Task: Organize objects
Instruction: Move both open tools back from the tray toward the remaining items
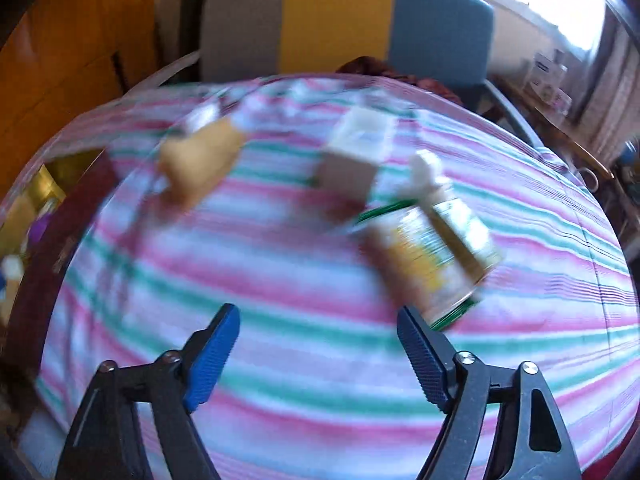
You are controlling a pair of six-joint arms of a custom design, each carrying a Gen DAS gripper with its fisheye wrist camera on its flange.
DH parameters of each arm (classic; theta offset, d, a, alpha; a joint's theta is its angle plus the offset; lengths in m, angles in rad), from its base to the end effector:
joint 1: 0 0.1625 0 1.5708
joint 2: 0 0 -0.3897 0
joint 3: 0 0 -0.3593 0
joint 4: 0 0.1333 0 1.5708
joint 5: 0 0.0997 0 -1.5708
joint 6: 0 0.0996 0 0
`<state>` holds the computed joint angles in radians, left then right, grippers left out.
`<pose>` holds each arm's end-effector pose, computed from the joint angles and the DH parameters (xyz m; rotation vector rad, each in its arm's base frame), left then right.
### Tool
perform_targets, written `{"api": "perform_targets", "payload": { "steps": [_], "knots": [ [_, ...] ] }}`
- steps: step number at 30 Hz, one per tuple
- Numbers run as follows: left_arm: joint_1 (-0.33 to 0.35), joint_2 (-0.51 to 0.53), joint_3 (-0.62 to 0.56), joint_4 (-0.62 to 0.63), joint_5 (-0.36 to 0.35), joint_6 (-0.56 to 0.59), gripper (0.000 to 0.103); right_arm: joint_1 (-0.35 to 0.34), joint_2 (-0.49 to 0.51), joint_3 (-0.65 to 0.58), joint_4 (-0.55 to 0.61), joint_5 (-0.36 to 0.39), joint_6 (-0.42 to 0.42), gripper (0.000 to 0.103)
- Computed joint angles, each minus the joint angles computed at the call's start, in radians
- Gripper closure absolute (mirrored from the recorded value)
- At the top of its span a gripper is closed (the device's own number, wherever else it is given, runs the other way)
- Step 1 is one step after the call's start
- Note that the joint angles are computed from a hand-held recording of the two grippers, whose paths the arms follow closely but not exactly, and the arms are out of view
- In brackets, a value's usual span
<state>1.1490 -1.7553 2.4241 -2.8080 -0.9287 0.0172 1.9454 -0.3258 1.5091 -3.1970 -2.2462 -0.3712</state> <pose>0.0379 -0.3868 0.3092 0.3059 2.4815 -0.8784 0.2960 -0.5588 -0.0729 0.7023 -2.3195 0.5454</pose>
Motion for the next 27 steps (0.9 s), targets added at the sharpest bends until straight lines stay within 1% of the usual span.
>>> {"api": "perform_targets", "payload": {
  "steps": [6, 8, 10, 12, 14, 16, 17, 18, 19, 21, 24, 27],
  "knots": [
    [-0.034, 0.017, 0.010, 0.023, -0.002, 0.011, 0.038, -0.070, -0.005, -0.053, -0.012, 0.021, -0.016, 0.026],
    [-0.036, 0.030, 0.006, 0.025, -0.003, 0.016, 0.038, -0.092, -0.005, -0.058, -0.018, 0.049, -0.011, 0.026],
    [-0.037, 0.040, 0.004, 0.027, 0.000, 0.016, 0.038, -0.112, -0.009, -0.061, 0.011, 0.084, 0.008, 0.026],
    [-0.032, 0.056, -0.002, 0.024, -0.005, 0.016, 0.038, -0.120, -0.003, -0.073, 0.041, 0.080, 0.018, 0.026],
    [-0.023, 0.074, -0.012, 0.022, -0.019, 0.012, 0.038, -0.123, 0.005, -0.084, 0.051, 0.084, 0.007, 0.027],
    [-0.016, 0.098, -0.026, 0.023, -0.023, 0.006, 0.038, -0.122, 0.010, -0.091, 0.057, 0.085, 0.007, 0.030],
    [-0.015, 0.108, -0.031, 0.023, -0.021, 0.005, 0.038, -0.123, 0.014, -0.097, 0.067, 0.087, 0.014, 0.036],
    [-0.013, 0.119, -0.038, 0.020, -0.019, 0.005, 0.038, -0.122, 0.021, -0.103, 0.074, 0.078, 0.021, 0.041],
    [-0.014, 0.130, -0.045, 0.017, -0.013, 0.004, 0.038, -0.116, 0.032, -0.109, 0.065, 0.057, 0.018, 0.041],
    [-0.016, 0.155, -0.062, 0.010, -0.003, 0.007, 0.038, -0.108, 0.038, -0.114, 0.075, 0.038, 0.013, 0.049],
    [-0.009, 0.211, -0.111, 0.010, 0.006, 0.008, 0.038, -0.101, 0.026, -0.105, 0.111, 0.030, 0.065, 0.055],
    [-0.001, 0.269, -0.156, 0.003, 0.018, 0.022, 0.038, -0.096, 0.009, -0.083, 0.133, 0.040, 0.086, 0.056]
  ]
}}
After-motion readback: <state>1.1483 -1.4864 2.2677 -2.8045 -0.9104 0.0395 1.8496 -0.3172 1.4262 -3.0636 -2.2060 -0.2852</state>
